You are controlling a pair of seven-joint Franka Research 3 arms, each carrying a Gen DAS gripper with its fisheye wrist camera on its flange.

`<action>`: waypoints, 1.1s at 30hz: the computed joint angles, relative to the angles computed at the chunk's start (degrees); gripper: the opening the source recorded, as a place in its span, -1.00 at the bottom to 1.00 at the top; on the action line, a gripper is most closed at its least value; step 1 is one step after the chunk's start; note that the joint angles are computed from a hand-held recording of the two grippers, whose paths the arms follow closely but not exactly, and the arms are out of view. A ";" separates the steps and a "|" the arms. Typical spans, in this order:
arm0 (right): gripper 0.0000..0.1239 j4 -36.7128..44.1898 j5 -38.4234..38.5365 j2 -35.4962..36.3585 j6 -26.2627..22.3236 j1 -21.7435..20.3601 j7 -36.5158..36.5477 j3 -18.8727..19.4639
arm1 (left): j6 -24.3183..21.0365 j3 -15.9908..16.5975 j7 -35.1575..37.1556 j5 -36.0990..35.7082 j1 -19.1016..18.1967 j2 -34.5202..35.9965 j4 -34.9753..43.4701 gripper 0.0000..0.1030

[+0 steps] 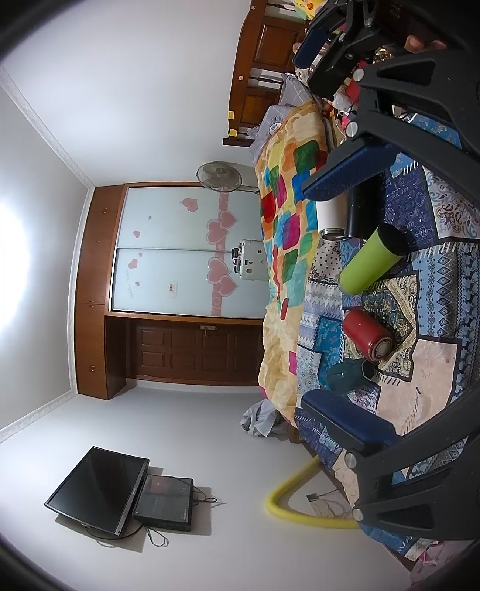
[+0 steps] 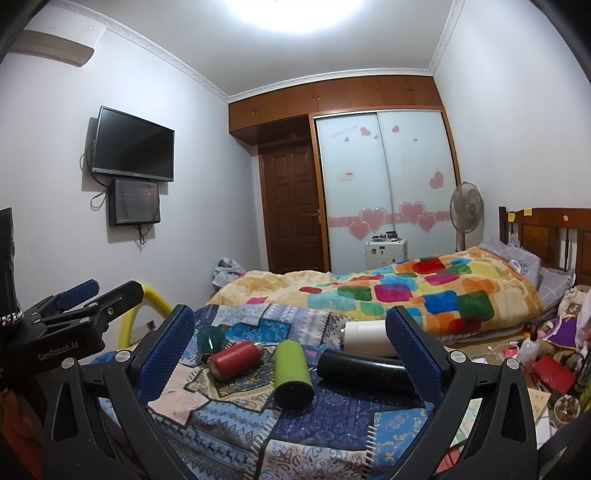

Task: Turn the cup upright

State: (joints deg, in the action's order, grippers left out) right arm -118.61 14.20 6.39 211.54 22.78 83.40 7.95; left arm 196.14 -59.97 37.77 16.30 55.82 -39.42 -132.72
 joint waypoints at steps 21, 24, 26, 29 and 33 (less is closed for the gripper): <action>0.66 -1.65 -0.10 -1.27 1.44 -0.20 0.30 -0.13 | 0.08 -0.16 -0.61 -0.22 -0.09 -1.47 0.20 1.00; 0.66 -1.90 -0.12 -1.48 1.47 -0.24 0.45 -0.16 | -0.01 0.04 -0.69 -0.05 -0.44 -1.27 0.21 1.00; 0.66 -2.30 0.05 -1.79 1.60 -0.19 0.46 -0.15 | -0.13 0.33 -0.71 0.05 -0.87 -1.36 0.09 1.00; 0.66 -2.37 0.08 -1.90 1.56 -0.16 0.45 -0.18 | -0.20 0.50 -0.75 0.17 -1.07 -1.40 0.03 1.00; 0.66 -2.50 -0.11 -2.02 1.57 -0.19 0.58 -0.20 | -0.23 0.94 -0.85 0.19 -1.74 -1.86 -0.38 1.00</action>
State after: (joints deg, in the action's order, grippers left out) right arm -121.12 14.09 4.38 213.11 22.59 83.98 7.75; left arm 195.91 -59.03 36.92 16.49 54.07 -41.29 -133.10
